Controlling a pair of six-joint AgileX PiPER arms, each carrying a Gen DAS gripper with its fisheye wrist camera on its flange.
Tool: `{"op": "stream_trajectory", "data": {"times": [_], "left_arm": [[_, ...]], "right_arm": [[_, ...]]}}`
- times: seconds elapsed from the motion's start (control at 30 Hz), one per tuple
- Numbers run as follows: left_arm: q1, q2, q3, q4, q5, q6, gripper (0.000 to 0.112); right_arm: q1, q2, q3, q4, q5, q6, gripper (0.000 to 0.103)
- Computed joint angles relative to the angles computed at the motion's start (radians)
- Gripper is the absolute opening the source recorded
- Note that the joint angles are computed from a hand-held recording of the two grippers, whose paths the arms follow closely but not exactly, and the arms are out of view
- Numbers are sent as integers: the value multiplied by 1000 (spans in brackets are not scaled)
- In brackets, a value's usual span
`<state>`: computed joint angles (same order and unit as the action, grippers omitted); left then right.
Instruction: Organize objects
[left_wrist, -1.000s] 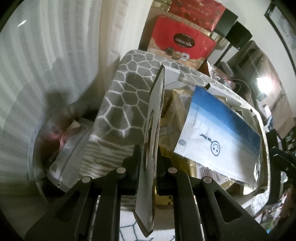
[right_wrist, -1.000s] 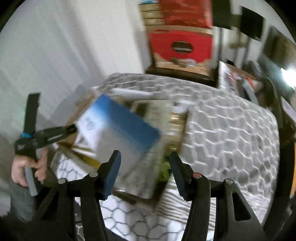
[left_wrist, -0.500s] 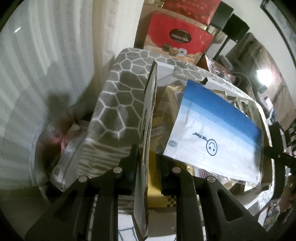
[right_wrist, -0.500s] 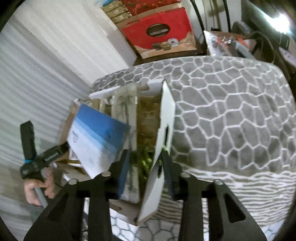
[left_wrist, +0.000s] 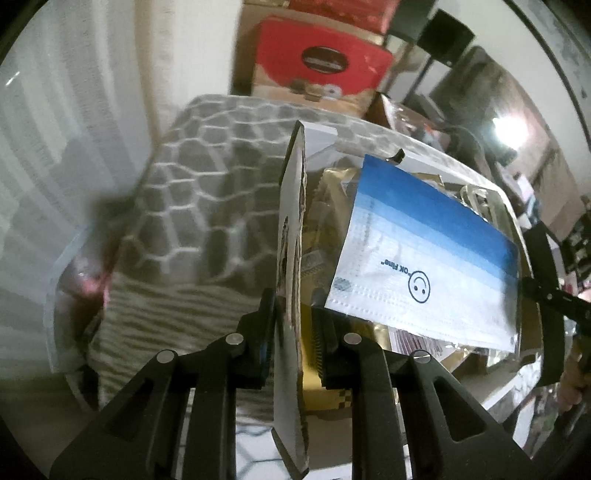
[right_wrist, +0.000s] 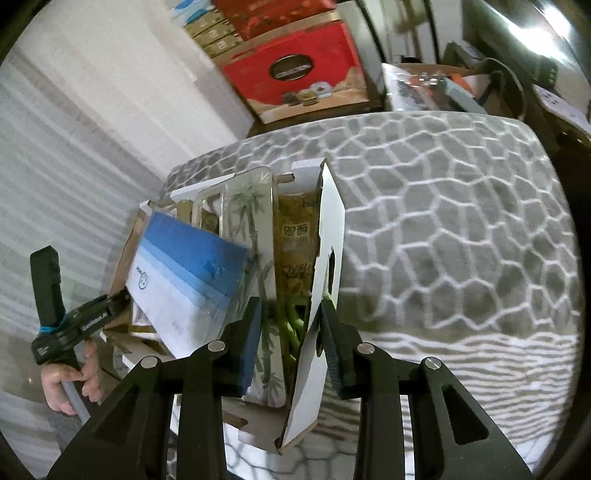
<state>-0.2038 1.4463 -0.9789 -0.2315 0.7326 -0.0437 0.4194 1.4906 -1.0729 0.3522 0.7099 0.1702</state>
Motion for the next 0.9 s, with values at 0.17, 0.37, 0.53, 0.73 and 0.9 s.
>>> {"op": "stream_trajectory", "data": {"times": [0.17, 0.37, 0.53, 0.73, 0.9], "left_arm": [[-117, 36, -42, 59, -2, -93, 17], [-193, 61, -86, 157, 11, -206, 17], [-210, 77, -110, 186, 24, -232, 17], [-177, 66, -88, 119, 12, -185, 23], [-174, 2, -59, 198, -2, -264, 59]], "right_arm": [[-91, -64, 61, 14, 13, -40, 32], [-162, -112, 109, 48, 25, -100, 32], [-157, -123, 122, 24, 6, -79, 32], [-161, -128, 122, 30, 6, -80, 35], [-78, -169, 101, -159, 14, 92, 59]]}}
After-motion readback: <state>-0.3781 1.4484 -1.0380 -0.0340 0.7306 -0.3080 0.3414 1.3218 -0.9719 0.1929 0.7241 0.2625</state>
